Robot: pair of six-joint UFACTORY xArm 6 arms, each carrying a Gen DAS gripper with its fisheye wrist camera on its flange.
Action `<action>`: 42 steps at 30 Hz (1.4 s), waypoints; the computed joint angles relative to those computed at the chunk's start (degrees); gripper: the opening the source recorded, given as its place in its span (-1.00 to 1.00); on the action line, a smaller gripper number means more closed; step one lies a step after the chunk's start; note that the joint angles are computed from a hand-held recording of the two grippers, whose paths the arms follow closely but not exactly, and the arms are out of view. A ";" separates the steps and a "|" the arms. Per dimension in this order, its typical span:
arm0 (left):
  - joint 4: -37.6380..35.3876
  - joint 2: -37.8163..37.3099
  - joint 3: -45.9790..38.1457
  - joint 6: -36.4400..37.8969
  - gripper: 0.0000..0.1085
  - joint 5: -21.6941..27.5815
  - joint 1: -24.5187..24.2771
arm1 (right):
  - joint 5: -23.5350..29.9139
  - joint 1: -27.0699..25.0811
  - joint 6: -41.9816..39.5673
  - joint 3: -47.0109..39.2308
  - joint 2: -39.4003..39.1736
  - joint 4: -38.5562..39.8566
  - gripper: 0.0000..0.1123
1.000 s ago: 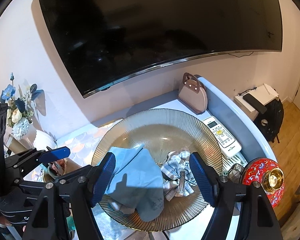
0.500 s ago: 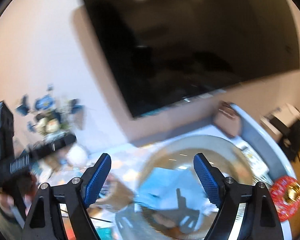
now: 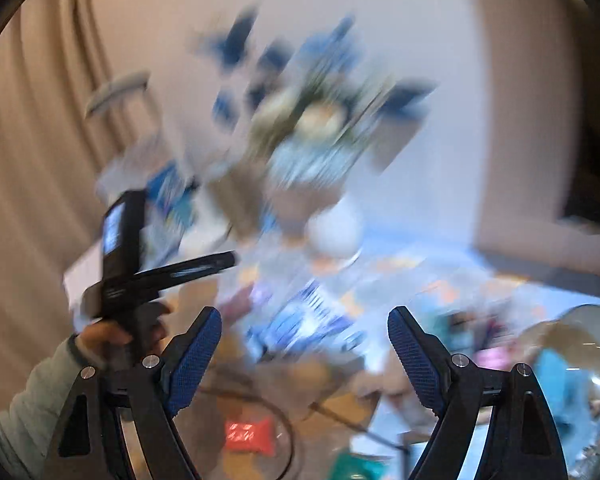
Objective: Organize soft objects
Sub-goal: 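Swing both tools over to the side table by the white vase, then grasp the purple packet with the left tool while the right tool grasps the white-purple wipes bag, then carry the purple packet and wipes bag back over the amber plate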
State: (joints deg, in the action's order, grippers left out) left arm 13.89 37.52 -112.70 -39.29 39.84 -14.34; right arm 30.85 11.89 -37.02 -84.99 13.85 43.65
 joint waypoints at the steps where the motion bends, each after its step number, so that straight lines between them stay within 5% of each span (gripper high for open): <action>1: 0.66 1.35 -0.10 0.44 0.41 1.45 0.33 | 1.96 0.35 0.87 -1.44 1.77 -1.34 0.50; 8: 10.83 3.95 1.86 -2.17 0.42 0.38 0.79 | 9.47 3.97 16.14 -18.30 19.08 -19.45 0.50; 16: 8.71 9.23 -2.63 5.29 0.64 -0.40 0.92 | 20.09 5.06 27.79 -39.36 34.73 -31.20 0.50; 18: 11.25 9.42 -2.08 3.49 0.51 -2.18 0.99 | 24.36 4.95 30.58 -45.60 38.61 -30.65 0.61; 21: 10.06 9.51 -2.12 4.15 -0.19 -3.85 1.25 | 25.30 6.15 33.67 -49.33 41.25 -34.12 0.72; 24: 9.83 9.30 -1.76 2.98 -0.36 -4.92 1.46 | 18.29 6.91 32.97 -41.87 37.83 -34.33 0.51; 26: 9.91 9.03 -1.12 0.75 -0.40 -5.62 1.59 | 10.92 7.69 29.57 -33.90 33.36 -35.38 -0.02; 29: 10.57 6.57 2.45 -2.54 -0.41 -7.26 1.65 | 11.01 7.86 20.70 -31.80 31.15 -27.84 -0.23; 42: 16.78 -11.02 17.13 -12.07 -0.41 -15.97 2.16 | -1.97 6.11 6.33 -13.05 13.95 -10.61 -0.28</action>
State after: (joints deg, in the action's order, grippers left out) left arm 30.67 26.49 -95.57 -51.36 23.87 -12.19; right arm 28.87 18.00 -30.69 -98.05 27.80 33.04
